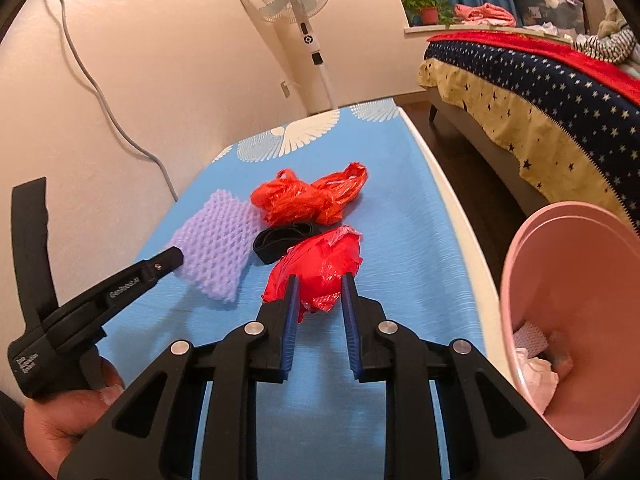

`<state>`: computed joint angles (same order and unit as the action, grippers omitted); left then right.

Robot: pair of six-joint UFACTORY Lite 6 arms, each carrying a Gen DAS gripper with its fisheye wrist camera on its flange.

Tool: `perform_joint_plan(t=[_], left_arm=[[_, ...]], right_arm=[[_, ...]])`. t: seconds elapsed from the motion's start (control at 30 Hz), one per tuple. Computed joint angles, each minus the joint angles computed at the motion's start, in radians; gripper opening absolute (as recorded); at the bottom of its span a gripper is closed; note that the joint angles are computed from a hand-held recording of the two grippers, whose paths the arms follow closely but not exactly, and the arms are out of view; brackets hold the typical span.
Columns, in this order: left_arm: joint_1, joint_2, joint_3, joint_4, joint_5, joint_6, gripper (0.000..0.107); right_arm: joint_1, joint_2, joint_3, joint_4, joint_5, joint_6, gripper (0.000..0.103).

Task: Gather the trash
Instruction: 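Lift and carry the red bag and purple mesh in both tools over the pink bin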

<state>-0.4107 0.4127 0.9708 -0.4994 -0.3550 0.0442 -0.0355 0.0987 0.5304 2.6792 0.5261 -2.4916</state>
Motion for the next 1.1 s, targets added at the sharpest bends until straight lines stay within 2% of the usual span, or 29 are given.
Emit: perform_joint_plan(t=[0.17,0.33,0.7,0.93,1.1], left_arm=[[-0.046,-0.112,-0.067,-0.200,-0.017,0.222,0.011],[-0.074,-0.218,-0.136,-0.304,-0.023,0.328,0.011],[-0.163,-0.447,-0.276,-0.529,-0.037,0.552,0.011],[-0.259,-0.507,-0.307,-0.643,-0.072,0.666,0.011],[-0.311,-0.497,-0.298,-0.658,-0.092,0.675,0.011]], right_arm=[[-0.029,-0.132,-0.081,-0.039,-0.027,0.022,0.021],[-0.070,-0.268,-0.142,-0.131,-0.065,0.092,0.021],[-0.182,-0.553,-0.236,-0.466,-0.132,0.376,0.021],[-0.281,-0.662,-0.259,-0.687,-0.135,0.557,0.021],[-0.344,-0.711,-0.266,-0.797,-0.137,0.643,0.021]])
